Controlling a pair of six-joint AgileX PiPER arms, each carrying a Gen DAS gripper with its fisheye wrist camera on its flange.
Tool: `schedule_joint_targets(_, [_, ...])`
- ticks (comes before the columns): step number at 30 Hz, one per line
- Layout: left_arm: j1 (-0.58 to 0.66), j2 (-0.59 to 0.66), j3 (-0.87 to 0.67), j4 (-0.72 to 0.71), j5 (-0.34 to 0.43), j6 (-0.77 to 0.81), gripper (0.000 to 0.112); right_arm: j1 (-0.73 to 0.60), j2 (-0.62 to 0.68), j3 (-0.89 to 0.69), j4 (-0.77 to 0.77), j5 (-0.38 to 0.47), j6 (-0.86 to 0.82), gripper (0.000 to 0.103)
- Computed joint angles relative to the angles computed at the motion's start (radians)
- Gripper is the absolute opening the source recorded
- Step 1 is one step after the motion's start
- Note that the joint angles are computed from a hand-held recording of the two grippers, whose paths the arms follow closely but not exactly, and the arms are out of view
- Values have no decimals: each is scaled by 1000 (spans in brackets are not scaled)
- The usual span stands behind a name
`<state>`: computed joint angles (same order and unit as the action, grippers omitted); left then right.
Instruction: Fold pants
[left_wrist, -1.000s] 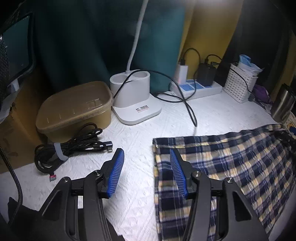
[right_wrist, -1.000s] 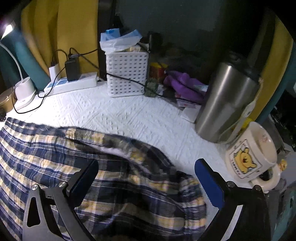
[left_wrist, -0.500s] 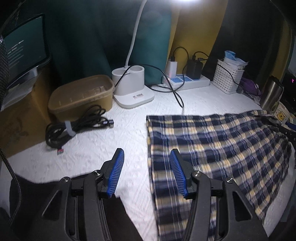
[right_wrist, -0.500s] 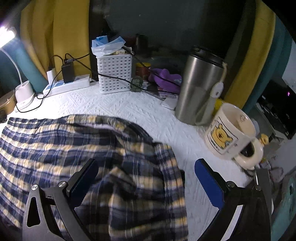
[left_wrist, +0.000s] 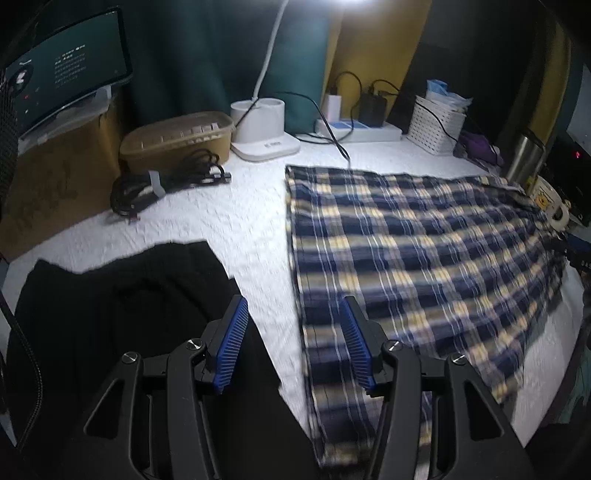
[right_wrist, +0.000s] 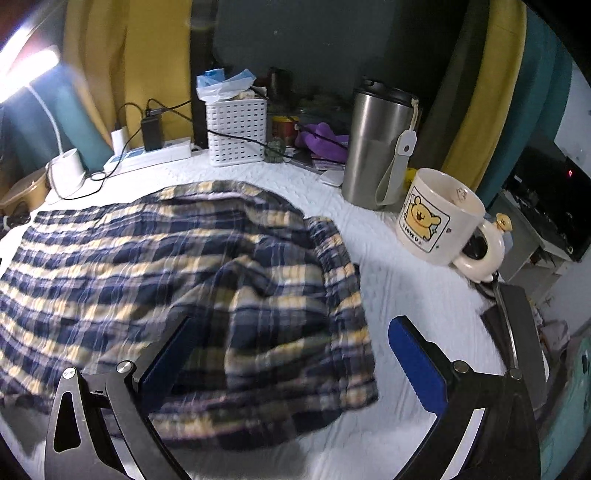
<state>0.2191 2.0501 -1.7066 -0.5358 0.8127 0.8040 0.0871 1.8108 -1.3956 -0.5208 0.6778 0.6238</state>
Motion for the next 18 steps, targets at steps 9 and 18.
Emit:
schedule_joint_targets(9, [53,-82,174,-128,-8,166,52,148,-52,76,-42,-5,85,103])
schedule_joint_targets(18, [99,-127,309,-279,31,390,52,251,-72,124,-79,9,189,103])
